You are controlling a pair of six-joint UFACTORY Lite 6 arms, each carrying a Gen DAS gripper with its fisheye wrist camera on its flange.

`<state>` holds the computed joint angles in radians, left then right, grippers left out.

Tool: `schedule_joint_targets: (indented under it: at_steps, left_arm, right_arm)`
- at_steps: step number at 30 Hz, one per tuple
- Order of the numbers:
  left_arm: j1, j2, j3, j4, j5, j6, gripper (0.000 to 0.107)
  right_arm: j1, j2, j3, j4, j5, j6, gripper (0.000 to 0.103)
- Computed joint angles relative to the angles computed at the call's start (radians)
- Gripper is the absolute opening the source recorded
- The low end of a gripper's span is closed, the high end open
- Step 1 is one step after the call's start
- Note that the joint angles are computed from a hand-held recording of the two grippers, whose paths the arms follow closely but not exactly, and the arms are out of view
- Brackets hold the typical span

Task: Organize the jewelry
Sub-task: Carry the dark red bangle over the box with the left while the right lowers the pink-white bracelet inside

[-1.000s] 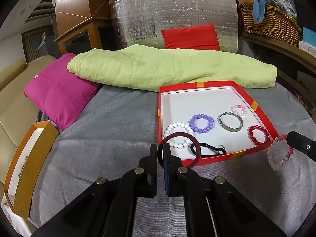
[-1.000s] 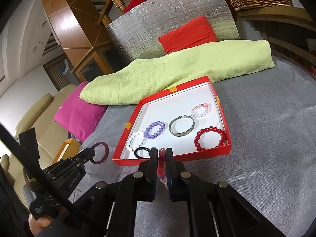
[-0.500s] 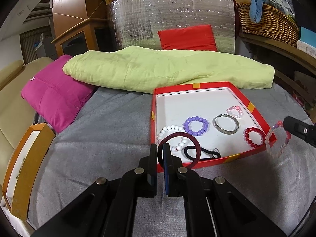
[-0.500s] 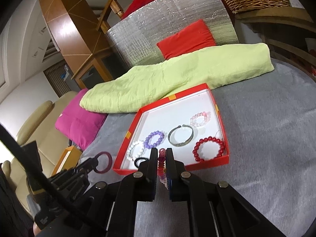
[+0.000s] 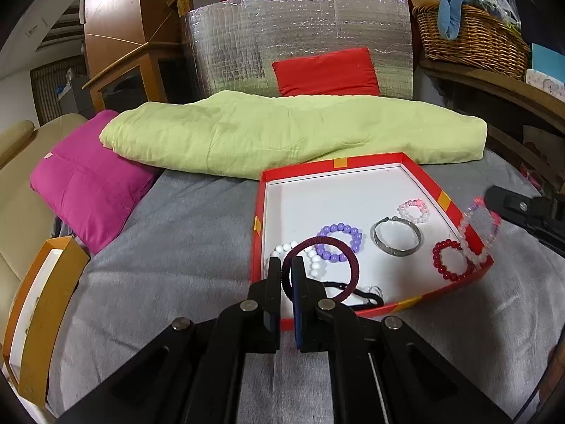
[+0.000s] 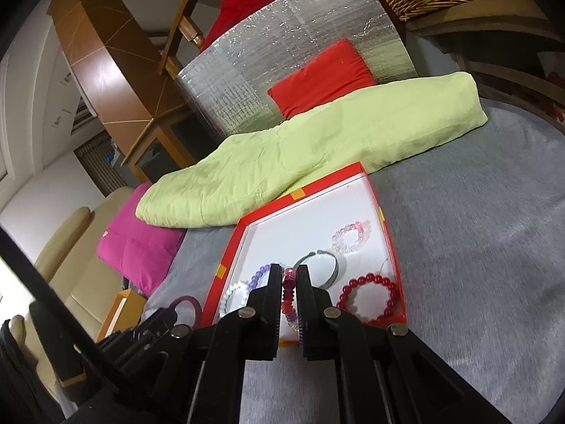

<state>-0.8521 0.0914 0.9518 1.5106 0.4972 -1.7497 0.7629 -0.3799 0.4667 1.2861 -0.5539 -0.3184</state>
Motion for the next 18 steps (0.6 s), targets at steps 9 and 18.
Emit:
schedule_joint_targets:
  at_steps: [9, 18]
  left_arm:
    - [0.029, 0.115, 0.115, -0.023, -0.031, 0.037, 0.006]
    - [0.066, 0.27, 0.307, -0.105, -0.033, 0.183, 0.006]
  right_arm:
    - [-0.217, 0.219, 0.148, -0.407, 0.113, 0.309, 0.009]
    - [-0.346, 0.375, 0.304, -0.704, 0.16, 0.557, 0.009]
